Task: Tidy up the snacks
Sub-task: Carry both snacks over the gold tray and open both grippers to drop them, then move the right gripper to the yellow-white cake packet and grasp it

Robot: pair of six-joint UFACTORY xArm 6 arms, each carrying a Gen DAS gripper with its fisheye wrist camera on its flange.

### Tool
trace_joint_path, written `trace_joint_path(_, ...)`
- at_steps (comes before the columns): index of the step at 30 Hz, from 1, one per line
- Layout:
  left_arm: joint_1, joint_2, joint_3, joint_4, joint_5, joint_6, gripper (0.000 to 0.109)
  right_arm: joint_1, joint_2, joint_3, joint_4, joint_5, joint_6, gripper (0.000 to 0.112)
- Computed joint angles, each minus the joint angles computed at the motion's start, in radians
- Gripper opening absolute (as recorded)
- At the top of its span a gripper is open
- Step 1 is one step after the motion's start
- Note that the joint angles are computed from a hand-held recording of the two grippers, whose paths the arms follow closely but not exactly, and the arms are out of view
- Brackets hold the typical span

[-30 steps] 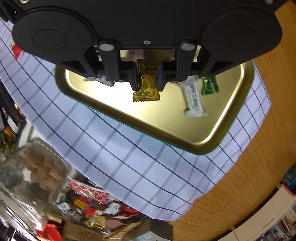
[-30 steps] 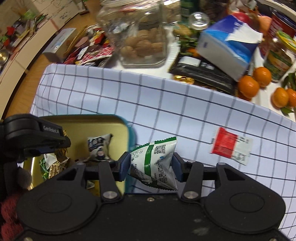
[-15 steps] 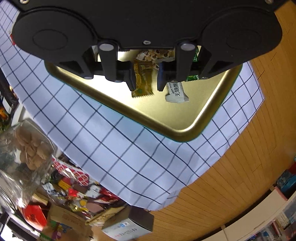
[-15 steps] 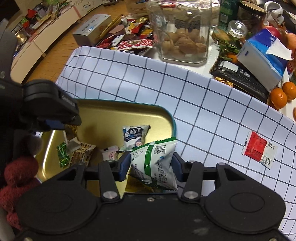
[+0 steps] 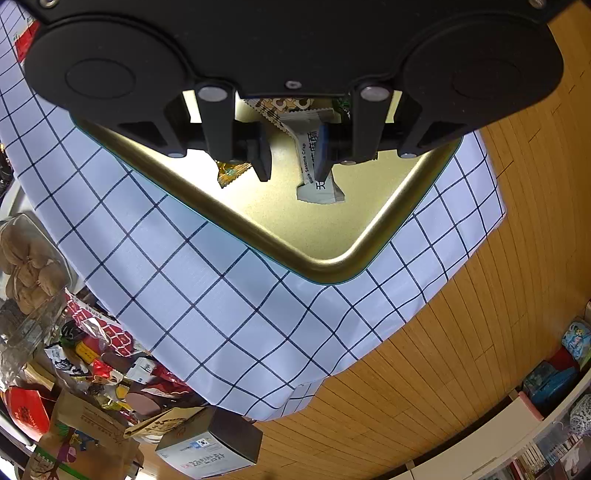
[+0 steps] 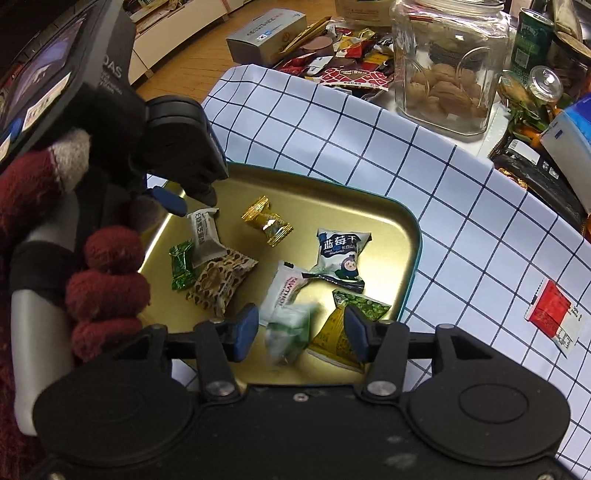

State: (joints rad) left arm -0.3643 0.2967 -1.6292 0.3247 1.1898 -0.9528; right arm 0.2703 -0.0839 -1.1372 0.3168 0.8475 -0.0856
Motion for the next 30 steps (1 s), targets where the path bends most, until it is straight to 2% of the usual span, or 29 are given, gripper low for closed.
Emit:
trace_joint_path(14,-0.043,0.026,-0.039,-0.041,-0.011,0.069,0.036,-0.107,0.008,0.001,-0.111,-0.008,0.22,0.055)
trace_joint_path(24,-0.12,0.085,-0.12,-0.099,-0.009,0.192,0.036,-0.209,-0.019,0.033,-0.185,0.013,0.284,0.055)
trace_joint_path(30,-0.162,0.124,-0.174,-0.148,-0.009,0.281,0.036,-0.268,-0.057,0.079,-0.203,0.034,0.25,0.055)
